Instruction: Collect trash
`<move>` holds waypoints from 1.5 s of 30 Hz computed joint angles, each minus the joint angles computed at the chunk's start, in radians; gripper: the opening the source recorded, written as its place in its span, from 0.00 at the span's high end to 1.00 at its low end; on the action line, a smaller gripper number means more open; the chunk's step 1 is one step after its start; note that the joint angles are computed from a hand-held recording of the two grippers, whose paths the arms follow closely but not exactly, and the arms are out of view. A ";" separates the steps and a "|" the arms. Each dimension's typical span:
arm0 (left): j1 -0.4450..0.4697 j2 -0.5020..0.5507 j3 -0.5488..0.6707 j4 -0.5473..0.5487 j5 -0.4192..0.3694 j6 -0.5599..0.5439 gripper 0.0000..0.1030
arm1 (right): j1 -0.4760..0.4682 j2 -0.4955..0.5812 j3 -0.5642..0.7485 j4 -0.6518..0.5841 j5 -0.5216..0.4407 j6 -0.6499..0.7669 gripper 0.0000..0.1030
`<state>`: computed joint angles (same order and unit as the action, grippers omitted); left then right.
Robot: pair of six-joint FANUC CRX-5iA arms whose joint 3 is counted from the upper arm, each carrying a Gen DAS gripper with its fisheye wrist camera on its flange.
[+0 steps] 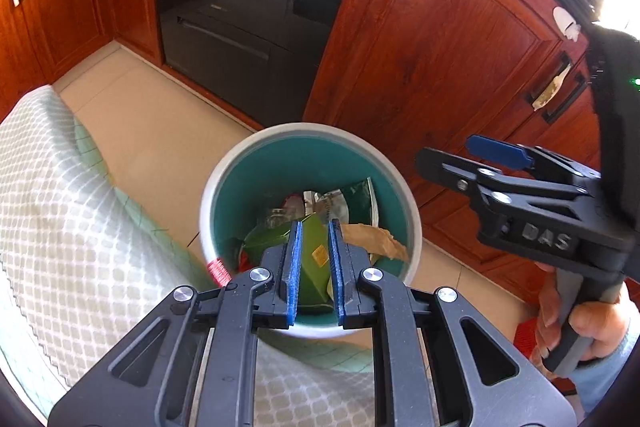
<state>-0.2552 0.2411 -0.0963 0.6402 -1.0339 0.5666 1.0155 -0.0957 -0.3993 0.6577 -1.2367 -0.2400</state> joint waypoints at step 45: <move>0.312 -0.603 -0.378 -0.099 0.028 0.053 0.04 | 0.426 0.004 0.165 -0.107 -0.359 -0.102 0.06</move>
<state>0.0567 -0.3620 -0.4747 0.5413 -1.0058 0.6195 1.4413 -0.0920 -0.2345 0.5507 -1.5956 -0.3416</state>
